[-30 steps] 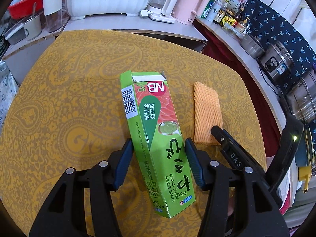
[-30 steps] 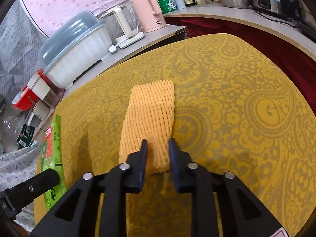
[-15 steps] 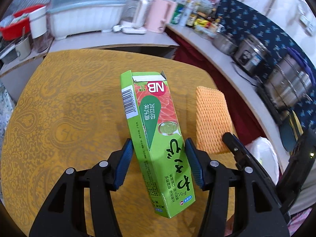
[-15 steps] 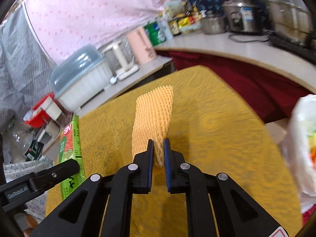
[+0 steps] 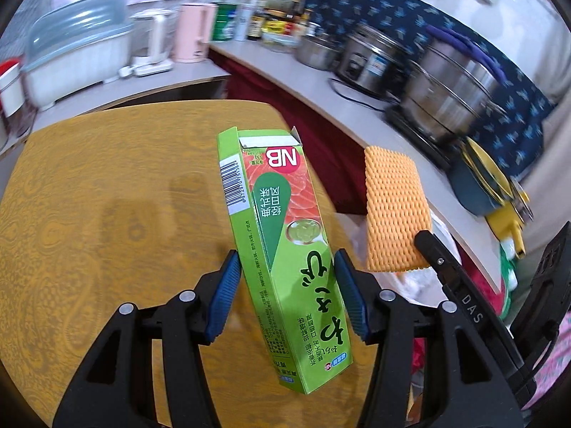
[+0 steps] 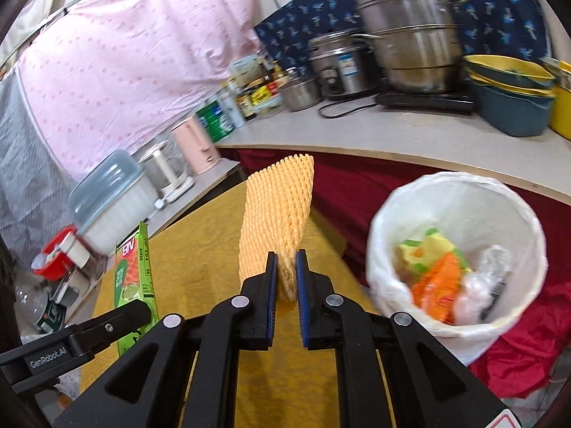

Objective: Collect trash
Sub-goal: 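Carry the green carton and orange foam net over the trash bin, then open both grippers to drop the carton and foam net into the bin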

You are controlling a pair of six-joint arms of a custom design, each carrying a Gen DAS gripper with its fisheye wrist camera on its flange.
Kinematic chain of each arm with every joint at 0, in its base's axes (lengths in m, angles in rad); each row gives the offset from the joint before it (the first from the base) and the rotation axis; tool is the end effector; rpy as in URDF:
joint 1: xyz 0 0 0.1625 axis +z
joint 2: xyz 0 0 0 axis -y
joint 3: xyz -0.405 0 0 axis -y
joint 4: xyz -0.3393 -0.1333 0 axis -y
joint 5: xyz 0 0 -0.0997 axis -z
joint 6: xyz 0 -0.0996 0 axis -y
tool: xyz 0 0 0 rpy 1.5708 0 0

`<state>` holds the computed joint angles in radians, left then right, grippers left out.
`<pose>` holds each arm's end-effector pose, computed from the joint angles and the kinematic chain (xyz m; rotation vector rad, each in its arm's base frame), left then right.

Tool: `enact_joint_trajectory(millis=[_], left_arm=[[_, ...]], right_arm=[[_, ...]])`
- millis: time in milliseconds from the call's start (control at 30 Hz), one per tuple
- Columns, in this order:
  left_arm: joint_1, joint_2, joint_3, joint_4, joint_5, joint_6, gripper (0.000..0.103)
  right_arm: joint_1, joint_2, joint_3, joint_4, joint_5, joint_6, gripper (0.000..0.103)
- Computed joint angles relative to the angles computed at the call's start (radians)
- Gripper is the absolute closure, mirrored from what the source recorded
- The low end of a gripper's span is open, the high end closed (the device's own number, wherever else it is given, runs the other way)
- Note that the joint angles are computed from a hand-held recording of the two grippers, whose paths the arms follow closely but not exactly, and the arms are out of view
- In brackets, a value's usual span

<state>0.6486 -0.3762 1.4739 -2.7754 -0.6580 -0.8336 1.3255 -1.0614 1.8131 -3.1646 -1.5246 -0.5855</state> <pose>-0.3794 -0.5538 -0.0407 0.0442 2.4483 -1.0083 -0.0085 -0.6019 0.2925 0.4716 -2.5853 1.1012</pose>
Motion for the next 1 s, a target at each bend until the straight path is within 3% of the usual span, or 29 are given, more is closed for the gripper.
enact_joint_trajectory(millis=[433,700,867,1000], left_arm=[[-0.031,0.186,-0.28,0.105,-0.092,0.119,0.051],[-0.03,0.238,-0.371,0.16,-0.106,0.145,0.051],[-0.021,0.26,-0.414,0.193,-0.109,0.145,0.051],[-0.013,0.297,-0.488,0.234,-0.112,0.164,0.051]], right_arm=[[-0.165,-0.113,-0.001,-0.002,0.047,0.043,0.093],[-0.199,-0.063,-0.097,0.018,0.036,0.071,0.092],[-0.198,0.004,-0.186,0.035,0.001,0.096,0.08],[-0.213,0.011,-0.215,0.059,0.024,0.123,0.08]])
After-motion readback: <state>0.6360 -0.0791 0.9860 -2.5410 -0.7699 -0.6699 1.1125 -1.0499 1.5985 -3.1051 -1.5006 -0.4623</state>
